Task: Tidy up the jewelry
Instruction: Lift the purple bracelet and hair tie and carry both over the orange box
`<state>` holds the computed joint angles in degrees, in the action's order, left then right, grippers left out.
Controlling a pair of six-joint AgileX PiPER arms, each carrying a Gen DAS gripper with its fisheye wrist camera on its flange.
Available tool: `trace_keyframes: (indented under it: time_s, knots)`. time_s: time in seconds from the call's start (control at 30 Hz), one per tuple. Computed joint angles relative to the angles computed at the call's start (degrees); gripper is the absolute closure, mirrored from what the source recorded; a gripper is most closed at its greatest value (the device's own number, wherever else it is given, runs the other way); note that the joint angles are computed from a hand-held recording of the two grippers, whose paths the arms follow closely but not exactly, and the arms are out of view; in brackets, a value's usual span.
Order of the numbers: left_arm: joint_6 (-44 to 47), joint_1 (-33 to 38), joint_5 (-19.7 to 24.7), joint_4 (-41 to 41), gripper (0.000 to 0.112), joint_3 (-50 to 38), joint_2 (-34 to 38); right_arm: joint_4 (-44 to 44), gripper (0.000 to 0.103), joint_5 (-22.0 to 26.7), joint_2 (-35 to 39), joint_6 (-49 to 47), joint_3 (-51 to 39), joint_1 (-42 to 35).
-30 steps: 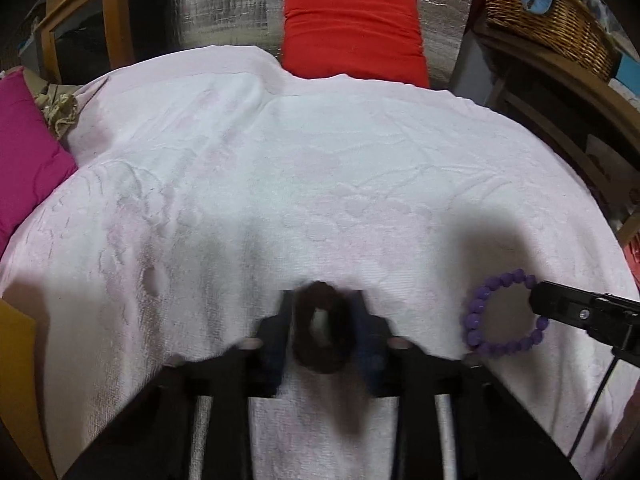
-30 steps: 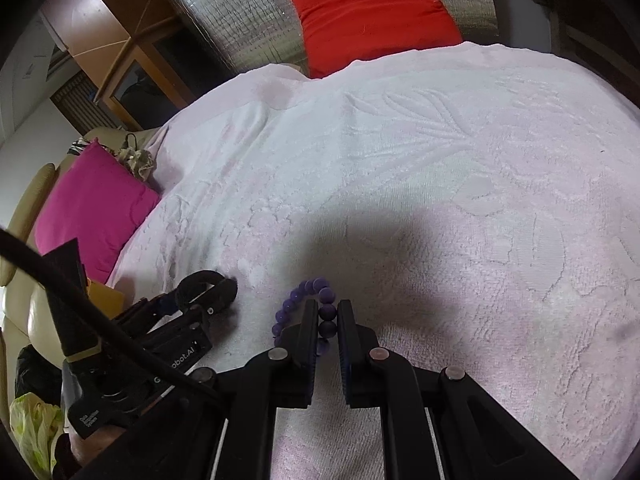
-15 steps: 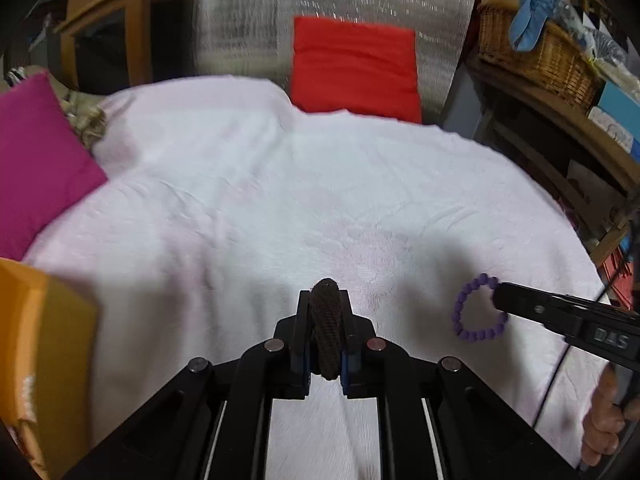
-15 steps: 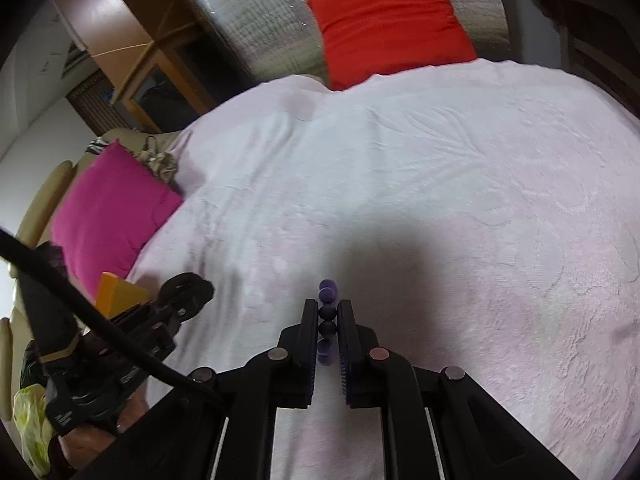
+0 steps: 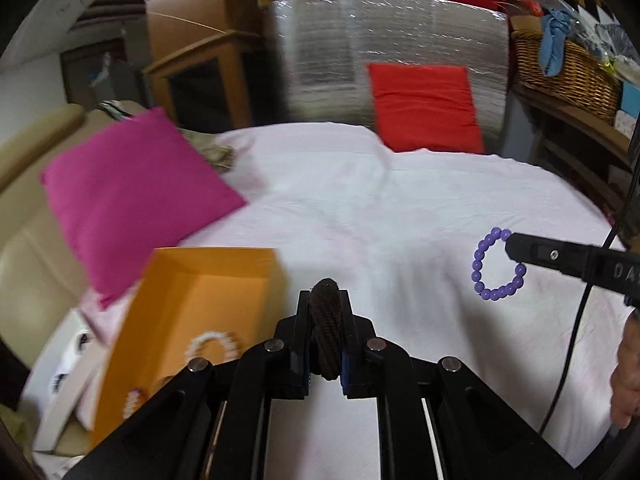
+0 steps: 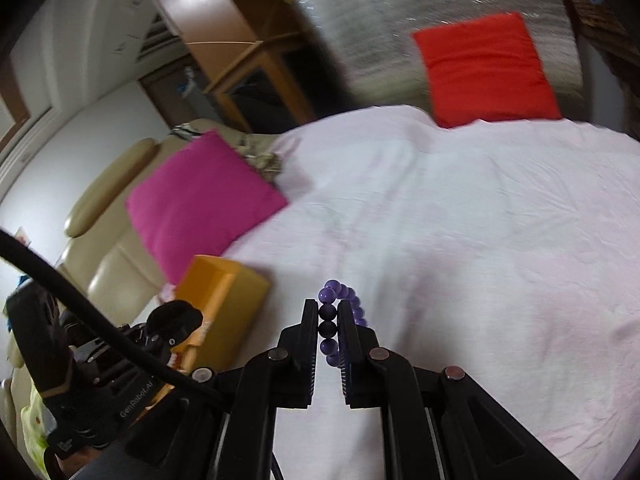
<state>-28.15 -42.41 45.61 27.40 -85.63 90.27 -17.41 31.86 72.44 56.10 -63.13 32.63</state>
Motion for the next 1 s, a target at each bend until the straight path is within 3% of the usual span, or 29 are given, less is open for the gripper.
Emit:
trace_keyframes:
  time_s: [0.27, 0.63, 1.0]
  knots:
    - [-2.87, 2.67, 1.62, 6.64, 0.101, 8.3, -11.11, -10.34, 0.093, 3.65, 7.2, 11.95, -10.66, 13.4]
    - [0.65, 10.8, -0.5, 3.95, 0.101, 13.87, -19.11, -13.23, 0.093, 12.18, 18.02, 10.65, -27.9, 22.89]
    - [1.35, 13.14, -0.29, 3.8, 0.101, 17.34, -23.11, -14.25, 0.093, 16.16, 21.88, 10.38, -34.51, 27.55]
